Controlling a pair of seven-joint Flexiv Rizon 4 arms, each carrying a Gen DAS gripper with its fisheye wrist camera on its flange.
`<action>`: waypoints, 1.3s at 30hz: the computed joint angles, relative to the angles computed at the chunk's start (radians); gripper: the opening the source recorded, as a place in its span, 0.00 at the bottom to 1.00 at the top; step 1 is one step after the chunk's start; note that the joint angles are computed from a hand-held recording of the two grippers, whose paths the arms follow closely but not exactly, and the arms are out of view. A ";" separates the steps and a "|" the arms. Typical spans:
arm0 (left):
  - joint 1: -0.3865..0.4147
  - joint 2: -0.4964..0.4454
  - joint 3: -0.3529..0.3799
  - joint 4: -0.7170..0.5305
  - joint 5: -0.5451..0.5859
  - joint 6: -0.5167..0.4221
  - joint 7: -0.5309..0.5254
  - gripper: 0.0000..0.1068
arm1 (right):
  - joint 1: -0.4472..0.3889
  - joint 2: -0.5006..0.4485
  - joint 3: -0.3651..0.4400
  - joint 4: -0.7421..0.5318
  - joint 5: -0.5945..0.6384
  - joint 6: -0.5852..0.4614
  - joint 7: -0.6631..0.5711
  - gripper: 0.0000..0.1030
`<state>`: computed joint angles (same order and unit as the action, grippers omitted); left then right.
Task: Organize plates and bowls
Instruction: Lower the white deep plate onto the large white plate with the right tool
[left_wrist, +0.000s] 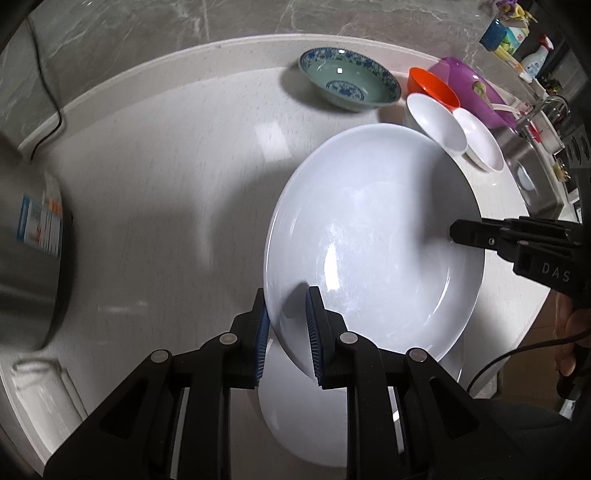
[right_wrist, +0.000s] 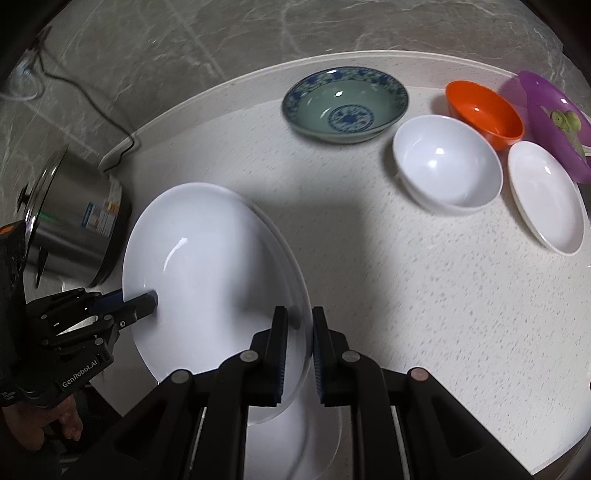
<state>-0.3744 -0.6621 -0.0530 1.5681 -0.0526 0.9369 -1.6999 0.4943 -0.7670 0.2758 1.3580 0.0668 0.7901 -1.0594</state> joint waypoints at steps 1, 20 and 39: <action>0.000 0.011 -0.002 0.020 -0.002 0.004 -0.003 0.16 | 0.001 0.006 0.004 0.008 0.002 -0.001 -0.003 0.15; -0.002 0.139 -0.048 0.288 -0.056 0.075 -0.031 0.16 | 0.007 0.091 0.035 0.131 0.051 -0.032 -0.027 0.15; -0.034 0.078 -0.025 0.287 -0.015 0.111 -0.056 0.16 | 0.003 0.066 0.043 0.166 0.069 -0.019 -0.035 0.14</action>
<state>-0.4082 -0.5840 -0.0776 1.8551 -0.0680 1.0481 -1.7561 0.4978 -0.7010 0.3192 1.5236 0.1354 0.7708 -1.0941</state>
